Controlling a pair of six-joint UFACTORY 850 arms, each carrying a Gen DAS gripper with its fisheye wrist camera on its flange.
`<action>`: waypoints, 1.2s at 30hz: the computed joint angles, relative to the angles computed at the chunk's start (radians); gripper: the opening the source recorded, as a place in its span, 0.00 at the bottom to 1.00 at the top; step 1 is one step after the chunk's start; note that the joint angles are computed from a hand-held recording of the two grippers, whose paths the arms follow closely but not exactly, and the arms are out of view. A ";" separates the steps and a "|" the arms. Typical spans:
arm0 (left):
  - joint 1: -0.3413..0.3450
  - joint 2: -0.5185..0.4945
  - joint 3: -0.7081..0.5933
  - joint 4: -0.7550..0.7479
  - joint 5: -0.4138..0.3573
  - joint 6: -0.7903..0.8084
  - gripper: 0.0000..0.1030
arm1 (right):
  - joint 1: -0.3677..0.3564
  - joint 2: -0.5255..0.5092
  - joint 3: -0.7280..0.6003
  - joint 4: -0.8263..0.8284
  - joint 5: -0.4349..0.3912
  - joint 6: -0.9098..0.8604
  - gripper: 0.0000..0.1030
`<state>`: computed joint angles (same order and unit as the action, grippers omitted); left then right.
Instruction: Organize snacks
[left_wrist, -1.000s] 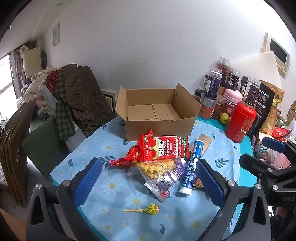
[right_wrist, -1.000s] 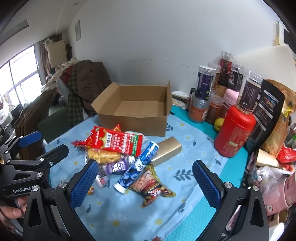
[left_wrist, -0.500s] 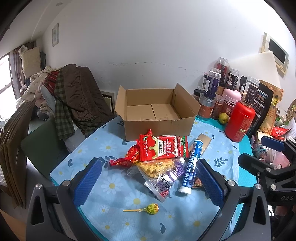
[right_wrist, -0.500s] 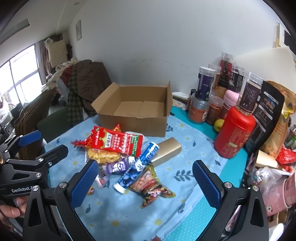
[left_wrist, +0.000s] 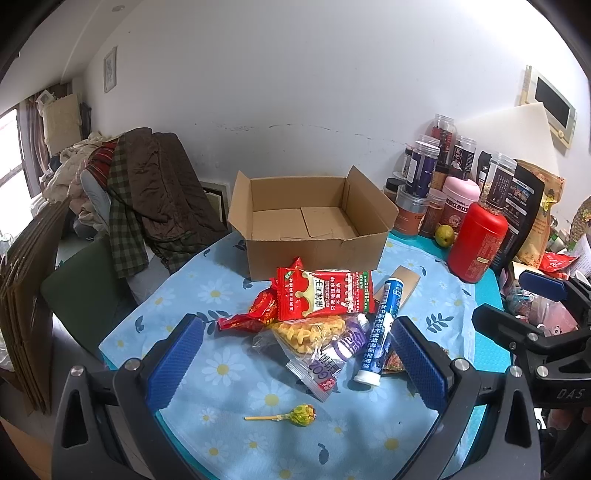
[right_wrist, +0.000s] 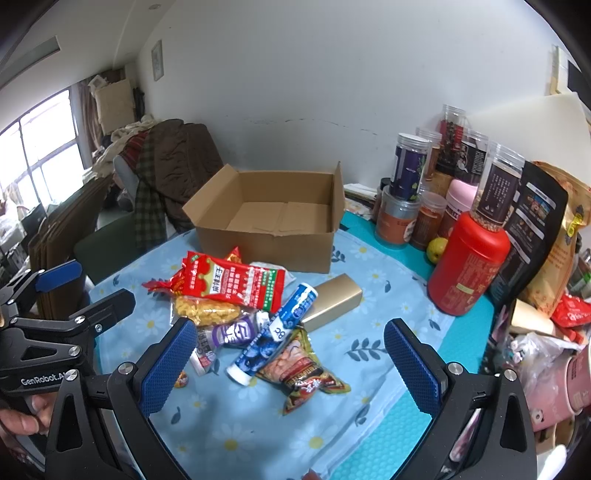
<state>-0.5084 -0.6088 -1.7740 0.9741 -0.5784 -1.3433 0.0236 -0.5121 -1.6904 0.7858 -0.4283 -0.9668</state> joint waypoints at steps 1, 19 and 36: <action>0.000 0.000 -0.001 0.000 -0.001 0.000 1.00 | 0.000 0.002 0.004 0.004 0.002 -0.005 1.00; -0.004 0.013 0.011 0.005 0.006 -0.007 1.00 | -0.001 0.006 0.009 0.029 0.006 -0.032 1.00; 0.011 0.027 0.056 -0.041 0.097 0.053 1.00 | 0.012 0.046 0.077 0.108 0.070 -0.111 1.00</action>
